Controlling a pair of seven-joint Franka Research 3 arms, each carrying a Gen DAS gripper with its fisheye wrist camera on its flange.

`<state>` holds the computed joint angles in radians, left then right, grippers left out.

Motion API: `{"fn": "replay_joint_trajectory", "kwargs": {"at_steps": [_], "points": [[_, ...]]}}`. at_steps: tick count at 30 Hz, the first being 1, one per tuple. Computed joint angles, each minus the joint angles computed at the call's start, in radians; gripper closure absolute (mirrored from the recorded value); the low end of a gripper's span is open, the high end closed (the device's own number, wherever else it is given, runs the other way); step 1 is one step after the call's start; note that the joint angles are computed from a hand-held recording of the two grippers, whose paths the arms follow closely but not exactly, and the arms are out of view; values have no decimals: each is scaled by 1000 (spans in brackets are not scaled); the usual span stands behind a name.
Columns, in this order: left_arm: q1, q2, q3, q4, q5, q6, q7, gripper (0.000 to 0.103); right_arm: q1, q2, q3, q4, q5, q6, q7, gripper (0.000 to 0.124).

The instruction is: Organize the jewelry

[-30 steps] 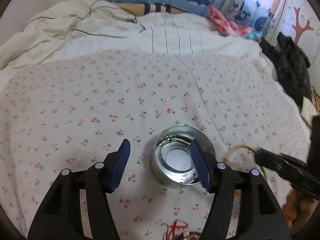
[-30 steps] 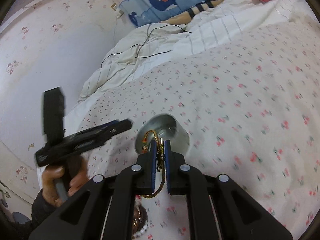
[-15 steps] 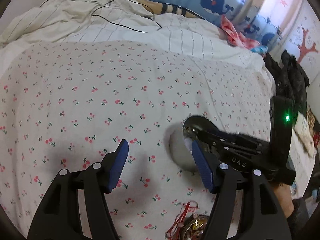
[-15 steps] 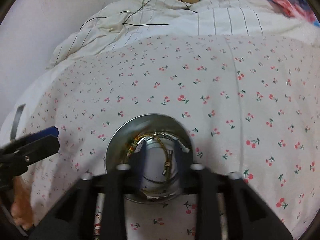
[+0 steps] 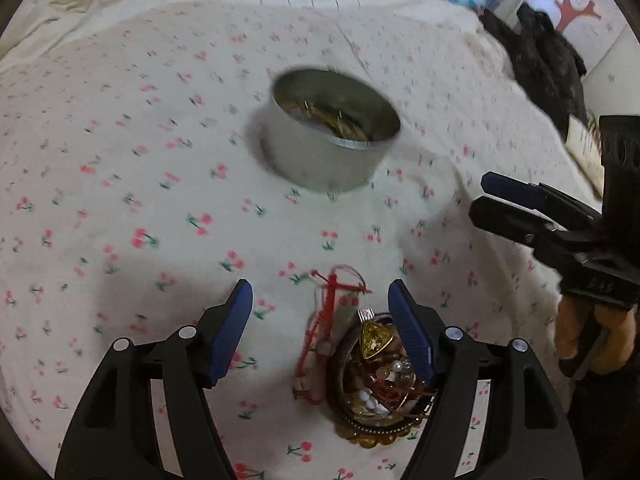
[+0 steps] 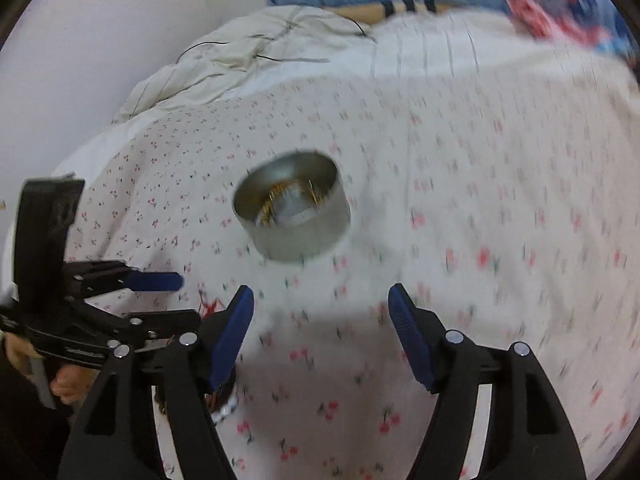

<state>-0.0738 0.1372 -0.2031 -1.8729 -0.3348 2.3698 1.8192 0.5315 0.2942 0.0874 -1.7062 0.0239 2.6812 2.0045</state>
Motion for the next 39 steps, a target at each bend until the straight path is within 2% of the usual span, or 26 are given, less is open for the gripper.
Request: {"fn": "replay_joint_trajectory", "kwargs": {"at_steps": [2, 4, 6, 8, 10, 12, 15, 19, 25, 27, 33, 37, 38, 39], "points": [[-12, 11, 2, -2, 46, 17, -47, 36, -38, 11, 38, 0, 108, 5, -42, 57], [-14, 22, 2, 4, 57, 22, -82, 39, -48, 9, 49, -3, 155, 10, -75, 57], [-23, 21, 7, -3, 119, 35, -123, 58, -56, 9, 63, 6, 190, -2, -128, 57], [-3, 21, -2, 2, 66, 12, -84, 98, -65, 17, 83, 32, 233, -42, -192, 57], [8, 12, -7, 1, 21, -5, -44, 98, -79, 22, 107, 57, 288, -89, -289, 57], [4, -7, -4, -19, 30, 35, -41, 98, -91, 36, 129, 93, 348, -160, -388, 57], [7, -25, 13, -42, 36, 106, -92, 98, -76, 32, 136, 112, 363, -237, -520, 57], [28, -42, 28, -57, -8, 150, -126, 98, -35, 41, 123, 125, 350, -262, -587, 57], [32, -31, 23, -40, -18, 146, -121, 98, -15, 50, 122, 137, 349, -354, -667, 59], [26, -13, 17, -25, -7, 150, -133, 98, -22, 50, 130, 140, 385, -382, -706, 64], [29, -20, 13, -34, -24, 155, -119, 98, -23, 71, 107, 146, 418, -378, -641, 89], [30, -26, 13, -39, -34, 156, -110, 98, -32, 61, 110, 131, 430, -353, -660, 92], [31, -26, 13, -40, -42, 155, -105, 98, -37, 50, 115, 118, 446, -338, -676, 97], [32, -27, 12, -40, -54, 154, -97, 98, -43, 42, 120, 107, 466, -326, -690, 119]]}}
